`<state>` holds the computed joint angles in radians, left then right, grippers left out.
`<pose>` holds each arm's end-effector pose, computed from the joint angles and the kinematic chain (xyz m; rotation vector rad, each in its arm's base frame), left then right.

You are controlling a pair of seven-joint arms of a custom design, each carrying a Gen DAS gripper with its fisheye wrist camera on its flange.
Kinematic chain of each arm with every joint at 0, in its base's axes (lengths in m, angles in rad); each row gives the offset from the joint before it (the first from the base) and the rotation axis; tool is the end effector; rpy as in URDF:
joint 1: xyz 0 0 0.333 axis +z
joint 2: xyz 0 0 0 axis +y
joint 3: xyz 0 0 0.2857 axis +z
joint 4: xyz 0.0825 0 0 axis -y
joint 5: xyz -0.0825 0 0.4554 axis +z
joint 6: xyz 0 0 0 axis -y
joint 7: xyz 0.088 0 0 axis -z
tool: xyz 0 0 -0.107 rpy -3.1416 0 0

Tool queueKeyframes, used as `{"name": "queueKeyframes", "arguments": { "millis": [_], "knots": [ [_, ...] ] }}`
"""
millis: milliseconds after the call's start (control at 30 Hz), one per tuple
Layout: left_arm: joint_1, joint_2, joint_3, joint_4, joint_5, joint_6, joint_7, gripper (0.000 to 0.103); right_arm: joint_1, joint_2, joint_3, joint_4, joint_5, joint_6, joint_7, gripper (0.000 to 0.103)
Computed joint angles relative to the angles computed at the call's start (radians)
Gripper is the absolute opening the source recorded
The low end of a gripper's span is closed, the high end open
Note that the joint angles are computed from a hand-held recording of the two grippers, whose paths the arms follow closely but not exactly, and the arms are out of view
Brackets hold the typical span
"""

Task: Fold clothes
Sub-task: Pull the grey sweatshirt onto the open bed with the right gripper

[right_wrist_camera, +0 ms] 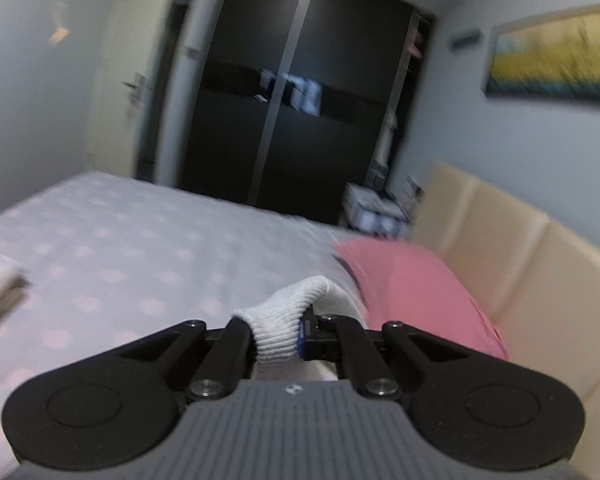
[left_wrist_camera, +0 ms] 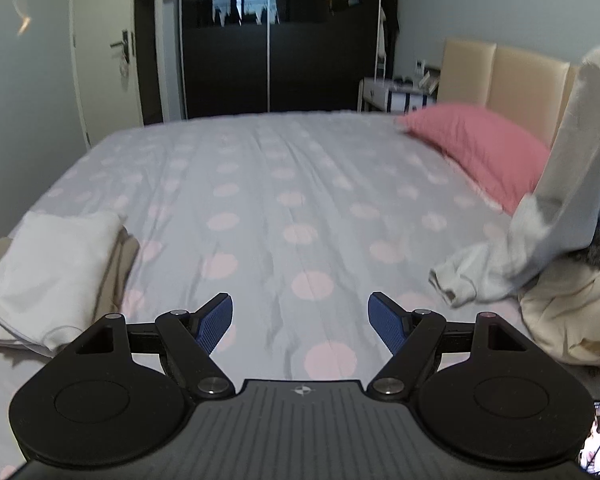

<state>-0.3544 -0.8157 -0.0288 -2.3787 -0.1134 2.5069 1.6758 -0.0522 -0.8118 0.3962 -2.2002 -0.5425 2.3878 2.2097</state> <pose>0.4087 -0.1674 0.6832 -1.3109 2.0497 -1.0560 0.4001 0.2091 0.7379 -1.5339 1.6016 -1.3337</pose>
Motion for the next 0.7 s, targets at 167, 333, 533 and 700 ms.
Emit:
{"name": "queueKeyframes", "arguments": {
  "millis": [167,333,533,700],
  "knots": [
    [0.022,-0.067,0.012,-0.034,0.009,0.020,-0.012,0.074,0.070,0.046,0.053,0.103,0.025,0.052,-0.022,0.005],
    [0.024,-0.127,0.039,-0.059,0.002,0.017,-0.018,0.074,0.135,0.106,0.104,0.178,0.056,0.112,-0.053,0.004],
    [0.036,-0.191,0.044,-0.092,0.016,0.019,-0.020,0.074,0.263,0.128,0.088,0.142,0.173,0.056,-0.079,0.005],
    [0.034,-0.219,0.042,-0.114,0.036,-0.008,-0.006,0.074,0.385,0.038,0.054,-0.061,0.293,0.033,-0.024,0.005]
  ]
}}
